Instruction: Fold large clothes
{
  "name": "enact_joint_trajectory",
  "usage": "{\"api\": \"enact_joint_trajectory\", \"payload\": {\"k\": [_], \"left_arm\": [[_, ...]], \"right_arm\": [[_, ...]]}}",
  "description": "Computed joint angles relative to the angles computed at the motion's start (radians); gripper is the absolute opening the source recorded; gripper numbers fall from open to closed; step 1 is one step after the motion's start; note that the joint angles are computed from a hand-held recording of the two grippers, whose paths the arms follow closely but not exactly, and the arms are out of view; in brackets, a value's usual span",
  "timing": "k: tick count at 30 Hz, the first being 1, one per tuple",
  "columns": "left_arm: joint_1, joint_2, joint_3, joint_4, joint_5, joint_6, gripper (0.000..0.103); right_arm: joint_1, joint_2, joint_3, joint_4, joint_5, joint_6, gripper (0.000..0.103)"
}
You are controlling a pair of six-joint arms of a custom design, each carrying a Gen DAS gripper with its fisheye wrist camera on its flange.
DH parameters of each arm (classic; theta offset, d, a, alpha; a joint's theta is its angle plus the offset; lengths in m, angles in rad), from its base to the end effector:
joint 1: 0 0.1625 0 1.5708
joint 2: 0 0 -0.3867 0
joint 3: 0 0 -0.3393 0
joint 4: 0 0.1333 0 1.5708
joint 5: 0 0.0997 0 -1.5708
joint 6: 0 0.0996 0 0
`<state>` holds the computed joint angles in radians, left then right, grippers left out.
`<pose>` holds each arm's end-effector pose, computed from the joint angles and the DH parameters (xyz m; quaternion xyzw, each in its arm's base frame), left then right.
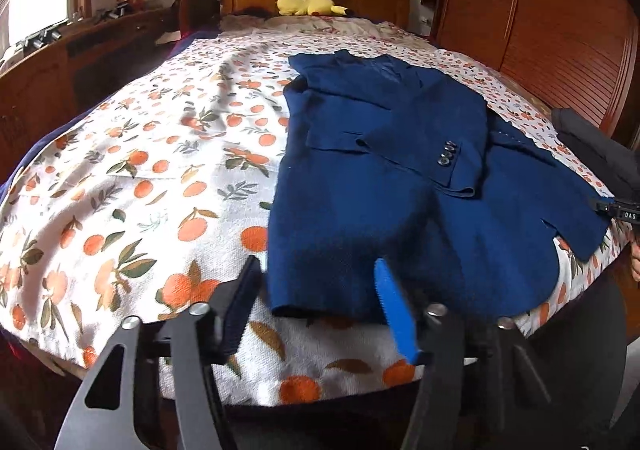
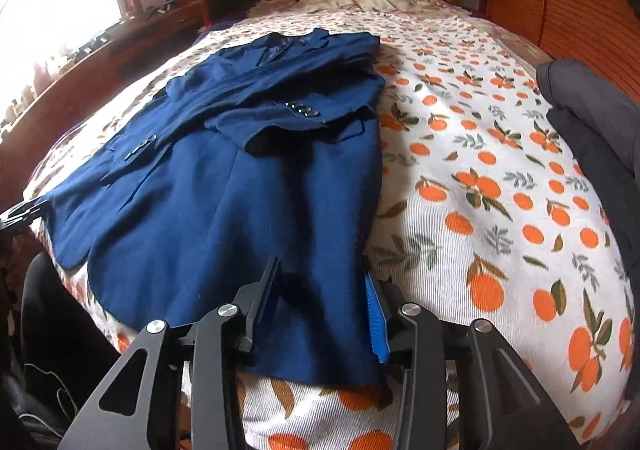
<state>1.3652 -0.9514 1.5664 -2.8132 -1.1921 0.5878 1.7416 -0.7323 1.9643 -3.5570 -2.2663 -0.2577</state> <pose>0.0366 -0.6580 0.2652 0.3074 0.8841 -0.2635 0.2333 0.1578 -0.5059 0.1136 0.0632 -0.8808 0.3321 0.3316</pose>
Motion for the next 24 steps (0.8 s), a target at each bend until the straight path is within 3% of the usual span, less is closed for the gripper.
{"api": "enact_joint_trajectory", "payload": {"k": [4, 6, 7, 8, 18, 24], "left_arm": [[0.018, -0.018, -0.017, 0.057, -0.047, -0.054, 0.049], [0.028, -0.028, -0.024, 0.086, -0.076, -0.079, 0.040], [0.031, -0.038, -0.014, 0.072, -0.090, -0.094, 0.029], [0.031, -0.046, -0.002, 0.048, -0.098, -0.097, 0.026], [0.008, -0.044, -0.012, 0.073, -0.033, -0.111, 0.026], [0.024, -0.029, -0.033, 0.116, -0.026, -0.132, 0.040]], "right_arm": [[-0.002, -0.001, 0.004, 0.010, 0.002, 0.004, 0.040], [-0.003, -0.001, 0.004, 0.009, 0.007, 0.007, 0.041], [-0.001, 0.001, 0.003, 0.007, 0.006, 0.003, 0.041], [-0.001, 0.002, 0.002, 0.006, 0.005, -0.001, 0.040], [0.000, 0.009, -0.001, 0.001, 0.000, -0.009, 0.040], [-0.003, 0.006, -0.006, 0.025, 0.000, -0.013, 0.042]]}}
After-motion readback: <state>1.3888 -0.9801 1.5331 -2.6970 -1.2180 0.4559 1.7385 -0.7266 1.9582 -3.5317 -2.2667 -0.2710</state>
